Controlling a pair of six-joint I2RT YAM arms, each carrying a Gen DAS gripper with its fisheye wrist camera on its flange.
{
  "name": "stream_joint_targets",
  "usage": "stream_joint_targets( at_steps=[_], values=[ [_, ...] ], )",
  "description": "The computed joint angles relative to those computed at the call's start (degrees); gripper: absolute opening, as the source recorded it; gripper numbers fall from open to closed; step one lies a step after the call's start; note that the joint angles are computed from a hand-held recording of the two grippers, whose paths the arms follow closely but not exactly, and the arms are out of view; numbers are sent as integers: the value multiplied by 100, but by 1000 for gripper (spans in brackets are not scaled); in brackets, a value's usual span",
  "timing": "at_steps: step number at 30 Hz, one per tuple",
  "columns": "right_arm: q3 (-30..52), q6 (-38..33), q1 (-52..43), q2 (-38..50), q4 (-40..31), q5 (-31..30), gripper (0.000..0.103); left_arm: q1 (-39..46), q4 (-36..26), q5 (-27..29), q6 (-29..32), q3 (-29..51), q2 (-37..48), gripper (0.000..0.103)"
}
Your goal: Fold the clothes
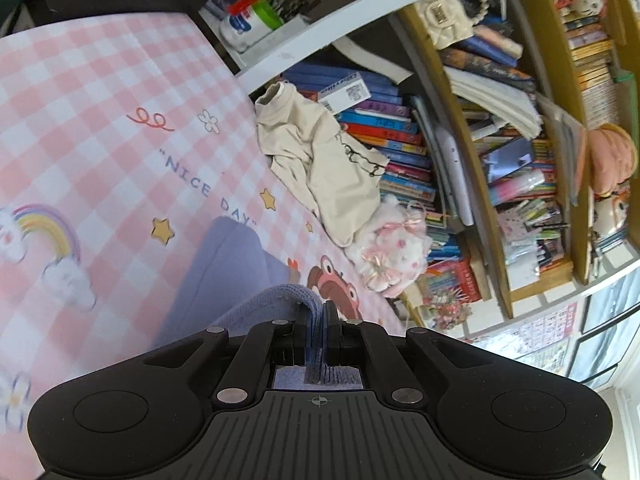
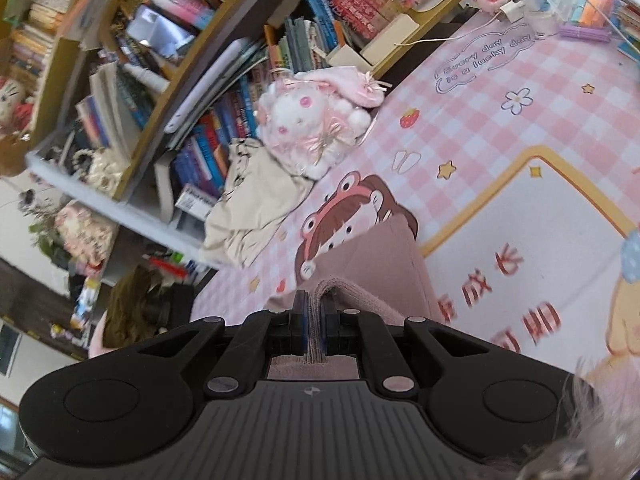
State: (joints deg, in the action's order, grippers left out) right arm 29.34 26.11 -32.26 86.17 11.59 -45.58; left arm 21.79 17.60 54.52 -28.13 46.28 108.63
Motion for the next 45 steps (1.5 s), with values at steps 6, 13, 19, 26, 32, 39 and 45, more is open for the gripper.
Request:
stream_joint_targets(
  at_steps=[6,13,19,26,32,39,45],
  values=[
    [582,503,535,1018,494,719,6,-355,-639,-377,73,1171,913,4],
    [1219,762,920,1924,606,1313,6,-558,-1367,-648,389,2225,1685,6],
    [1632,389,1289,2240,516,2526,38,-672,-2811,-1065,1352,3385,2251,16],
    [1665,-1196,1642,2190,369,2983,39,-606,-1468,-1641,2005,2310,1370,50],
    [1946,-1821,2017,2615,369,3526,39,-894,-1423,-2146,3258,2322,1307,49],
    [2454,-1908,1995,3012,106,3209,6,-1401,-1461,-2430,4314,2753,1834,3],
    [2603,-1247,1730,3170,39,3064,6,-1304,-1846,-2395,3598,3362,2258,3]
  ],
)
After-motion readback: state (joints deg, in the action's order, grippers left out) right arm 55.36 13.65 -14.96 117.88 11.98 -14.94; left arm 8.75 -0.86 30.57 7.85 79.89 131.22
